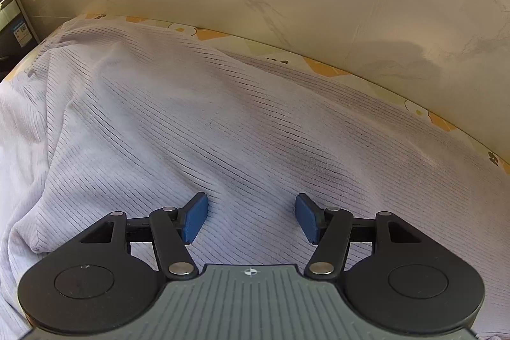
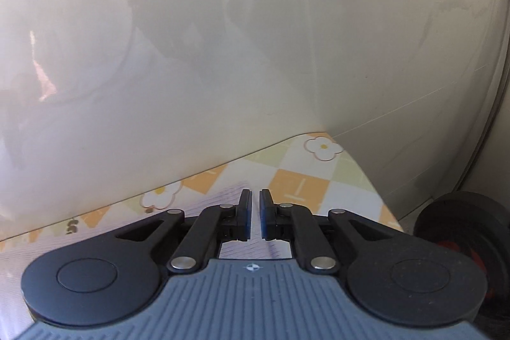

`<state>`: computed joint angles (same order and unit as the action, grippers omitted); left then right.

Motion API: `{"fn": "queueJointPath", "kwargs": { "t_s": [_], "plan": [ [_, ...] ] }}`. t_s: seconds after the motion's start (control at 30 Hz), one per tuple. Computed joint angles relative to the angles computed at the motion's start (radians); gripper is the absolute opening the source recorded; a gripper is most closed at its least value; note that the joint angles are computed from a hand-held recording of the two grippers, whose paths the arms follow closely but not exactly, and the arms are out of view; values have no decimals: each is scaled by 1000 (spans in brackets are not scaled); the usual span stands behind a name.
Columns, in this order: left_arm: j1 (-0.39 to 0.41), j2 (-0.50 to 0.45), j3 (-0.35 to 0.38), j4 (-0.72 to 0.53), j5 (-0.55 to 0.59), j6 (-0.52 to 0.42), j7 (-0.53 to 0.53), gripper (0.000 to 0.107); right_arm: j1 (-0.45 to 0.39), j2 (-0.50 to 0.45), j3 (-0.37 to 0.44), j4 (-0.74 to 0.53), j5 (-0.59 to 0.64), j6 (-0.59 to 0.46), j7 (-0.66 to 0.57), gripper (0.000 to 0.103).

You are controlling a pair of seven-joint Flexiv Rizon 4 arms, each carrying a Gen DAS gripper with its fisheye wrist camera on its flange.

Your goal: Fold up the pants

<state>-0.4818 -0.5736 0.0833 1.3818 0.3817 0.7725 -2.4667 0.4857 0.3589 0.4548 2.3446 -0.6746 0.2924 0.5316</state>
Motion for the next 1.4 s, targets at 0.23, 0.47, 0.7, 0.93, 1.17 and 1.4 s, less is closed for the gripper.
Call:
{"fn": "queueJointPath", "kwargs": {
  "t_s": [0.23,0.47,0.7,0.93,1.17,1.4],
  "plan": [
    [139,126,-44,206,-168,269,93,60,25,-204,-47,-177,-148,82,-20,9],
    [331,257,-47,385,-352,439,289,59,131,-440,-110,-398,-202,67,-40,18],
    [542,273,-36,425,-554,473,534,56,273,-708,-215,-667,-171,54,-61,19],
    [731,109,-165,281,-915,415,813,45,393,-942,-322,-950,-105,-38,-161,25],
    [781,-69,-229,111,-1064,341,962,42,439,-1037,-375,-1079,-26,-96,-208,25],
    [837,-103,-304,87,-1165,253,1149,43,459,-1060,-394,-1119,4,-133,-194,25]
  ]
}}
